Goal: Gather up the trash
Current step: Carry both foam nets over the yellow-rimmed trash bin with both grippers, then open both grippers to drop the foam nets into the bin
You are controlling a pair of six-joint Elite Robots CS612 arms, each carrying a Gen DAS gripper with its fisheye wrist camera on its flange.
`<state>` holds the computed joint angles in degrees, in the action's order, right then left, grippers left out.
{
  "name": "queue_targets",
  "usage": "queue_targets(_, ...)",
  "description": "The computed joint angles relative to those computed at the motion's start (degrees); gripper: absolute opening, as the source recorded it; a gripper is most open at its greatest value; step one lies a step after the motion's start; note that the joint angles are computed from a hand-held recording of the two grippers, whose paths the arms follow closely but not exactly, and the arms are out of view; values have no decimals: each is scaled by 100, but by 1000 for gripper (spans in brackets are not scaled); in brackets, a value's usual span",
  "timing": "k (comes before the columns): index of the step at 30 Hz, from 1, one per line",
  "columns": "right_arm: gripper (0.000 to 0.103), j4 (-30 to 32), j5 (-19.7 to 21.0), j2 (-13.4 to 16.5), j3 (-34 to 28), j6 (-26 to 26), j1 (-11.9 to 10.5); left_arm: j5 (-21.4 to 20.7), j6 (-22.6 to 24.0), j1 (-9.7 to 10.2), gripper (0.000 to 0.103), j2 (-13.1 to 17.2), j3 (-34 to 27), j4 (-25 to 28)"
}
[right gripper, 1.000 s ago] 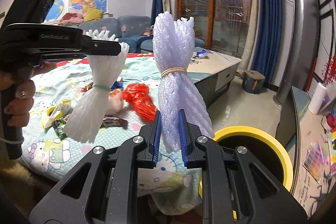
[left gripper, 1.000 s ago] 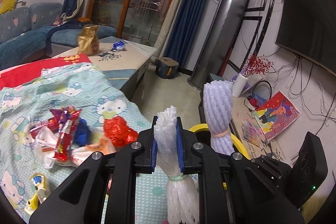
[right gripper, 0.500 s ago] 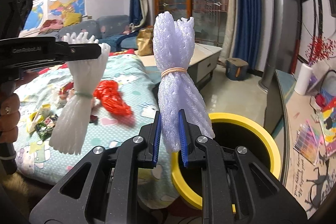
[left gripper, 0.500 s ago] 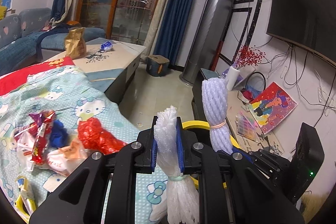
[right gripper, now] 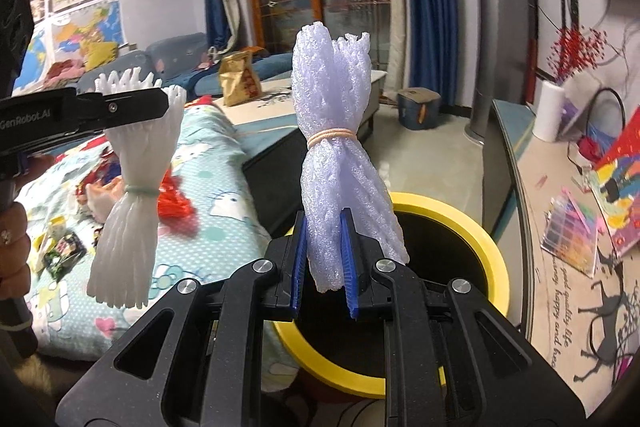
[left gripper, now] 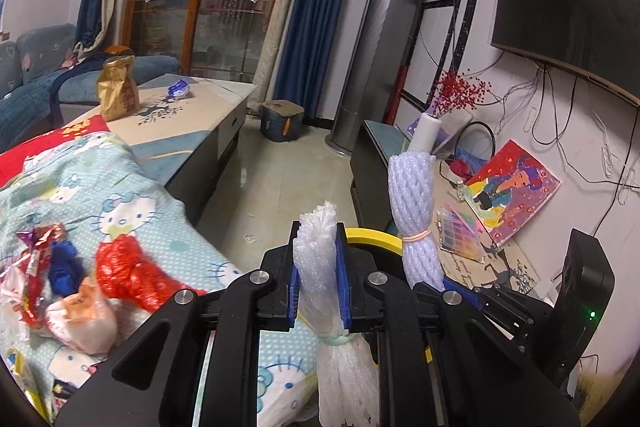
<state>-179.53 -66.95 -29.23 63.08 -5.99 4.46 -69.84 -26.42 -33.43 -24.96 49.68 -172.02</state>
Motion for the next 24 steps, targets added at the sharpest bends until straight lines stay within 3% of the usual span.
queue_targets(8, 12, 249, -84, 81, -107, 374, -98, -107, 79, -26, 15, 407, -691, 213)
queue_targets(19, 12, 699, -176, 176, -220, 642, -163, -290, 207, -37, 15, 1073, -1900, 941)
queue_targets(22, 14, 847, -248, 204, -260, 698, -169, -368, 176, -22, 15, 1255, -2242, 1154)
queue_targets(24, 22, 933, -308, 232, -300, 726, -167, -419, 150, -16, 19, 1375, -2461, 1281)
